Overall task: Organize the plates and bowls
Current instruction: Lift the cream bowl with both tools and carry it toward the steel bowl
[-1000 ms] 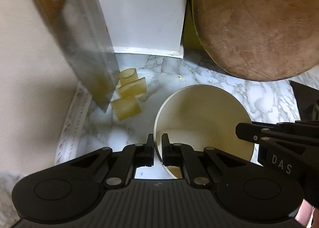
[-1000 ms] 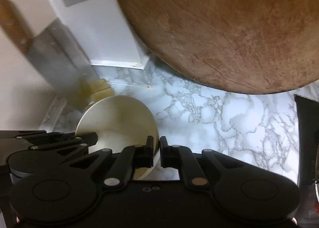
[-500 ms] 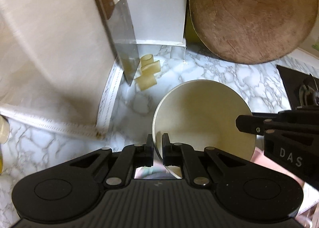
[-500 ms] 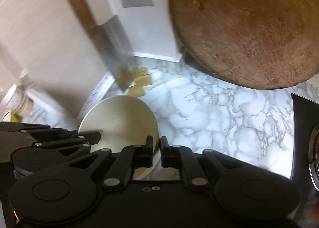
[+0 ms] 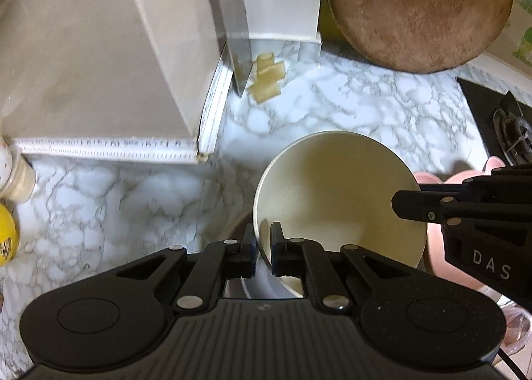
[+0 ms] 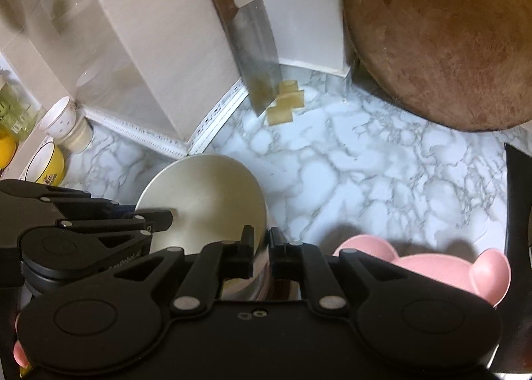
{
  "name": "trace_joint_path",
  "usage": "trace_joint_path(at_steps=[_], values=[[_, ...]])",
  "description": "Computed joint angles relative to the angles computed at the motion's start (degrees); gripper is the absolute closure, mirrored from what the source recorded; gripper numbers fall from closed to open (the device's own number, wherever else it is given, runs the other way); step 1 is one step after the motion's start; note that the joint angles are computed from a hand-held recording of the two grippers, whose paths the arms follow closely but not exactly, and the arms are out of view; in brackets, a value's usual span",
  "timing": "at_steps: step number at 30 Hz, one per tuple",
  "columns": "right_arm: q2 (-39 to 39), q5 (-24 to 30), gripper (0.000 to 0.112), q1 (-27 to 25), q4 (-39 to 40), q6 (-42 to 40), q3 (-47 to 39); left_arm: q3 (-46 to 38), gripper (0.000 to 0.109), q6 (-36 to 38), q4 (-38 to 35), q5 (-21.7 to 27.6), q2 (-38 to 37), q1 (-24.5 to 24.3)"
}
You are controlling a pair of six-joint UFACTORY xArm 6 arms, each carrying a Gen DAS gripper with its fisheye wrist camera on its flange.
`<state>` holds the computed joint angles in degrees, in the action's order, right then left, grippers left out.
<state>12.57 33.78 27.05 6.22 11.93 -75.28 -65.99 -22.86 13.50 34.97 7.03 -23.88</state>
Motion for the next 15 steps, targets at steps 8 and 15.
trace_joint_path(at_steps=[8,15], values=[[1.11,0.25,0.103,1.51,0.63,1.54,0.85,2.89,0.102,0.87,-1.35,-0.01,-0.20,0.91],[2.07,0.67,0.103,1.97,1.20,2.25,1.27,3.35,0.102,1.60,-0.84,-0.16,0.39,0.83]])
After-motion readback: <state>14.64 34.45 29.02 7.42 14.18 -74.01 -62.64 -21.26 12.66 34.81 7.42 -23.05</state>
